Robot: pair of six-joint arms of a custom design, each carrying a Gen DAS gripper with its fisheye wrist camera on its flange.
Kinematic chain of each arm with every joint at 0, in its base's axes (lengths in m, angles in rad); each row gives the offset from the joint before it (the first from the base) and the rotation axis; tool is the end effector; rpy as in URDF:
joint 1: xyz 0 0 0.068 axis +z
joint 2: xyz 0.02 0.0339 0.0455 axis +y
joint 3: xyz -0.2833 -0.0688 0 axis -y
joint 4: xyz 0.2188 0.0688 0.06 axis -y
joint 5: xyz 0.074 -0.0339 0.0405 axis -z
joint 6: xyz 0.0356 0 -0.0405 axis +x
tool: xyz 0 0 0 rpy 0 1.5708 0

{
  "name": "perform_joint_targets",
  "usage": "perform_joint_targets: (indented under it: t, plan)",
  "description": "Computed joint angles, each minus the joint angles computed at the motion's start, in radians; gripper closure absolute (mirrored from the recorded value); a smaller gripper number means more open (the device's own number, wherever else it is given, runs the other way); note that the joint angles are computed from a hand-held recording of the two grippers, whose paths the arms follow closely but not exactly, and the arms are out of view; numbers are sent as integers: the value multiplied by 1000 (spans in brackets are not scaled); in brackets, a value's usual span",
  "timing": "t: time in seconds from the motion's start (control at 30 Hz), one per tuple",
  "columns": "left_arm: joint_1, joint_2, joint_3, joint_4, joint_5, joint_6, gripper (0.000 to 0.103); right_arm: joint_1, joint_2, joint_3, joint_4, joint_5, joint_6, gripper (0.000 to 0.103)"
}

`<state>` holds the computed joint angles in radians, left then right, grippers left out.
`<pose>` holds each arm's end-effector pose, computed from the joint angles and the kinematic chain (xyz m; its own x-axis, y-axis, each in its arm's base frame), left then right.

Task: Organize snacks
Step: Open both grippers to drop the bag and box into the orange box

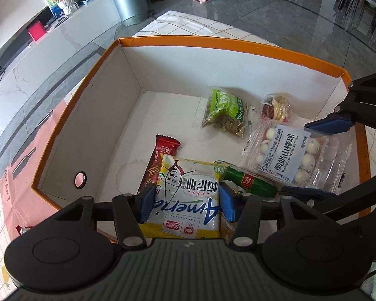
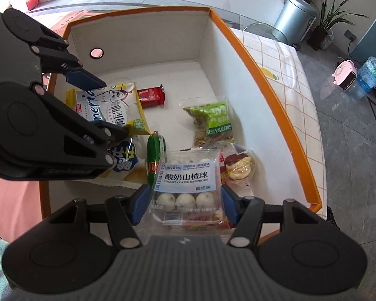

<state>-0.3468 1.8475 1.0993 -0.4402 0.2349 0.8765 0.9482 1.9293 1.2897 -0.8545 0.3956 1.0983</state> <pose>0.3161 -0.1231 0.1804 -0.2415 0.8820 -0.4047 0.9343 0.3240 0.1486 0.2088 0.2674 0.1898 -0.9168 0.1319 -0.3770 0.1844 0.9770 -0.1066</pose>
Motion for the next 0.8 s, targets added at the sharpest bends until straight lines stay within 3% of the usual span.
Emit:
perform_joint_targets:
  t: [0.23,0.57,0.8]
  plan:
    - [-25,0,1,7,-28,22,41,-9,35,30,-11,-22,-45,44]
    - [-4,-33,-21,-12,12,38,34,-2,37,77,-68,-19,-36,41]
    - [28,-115,-46,-36,52,39,32,38,30,152,-179,24,-7,27]
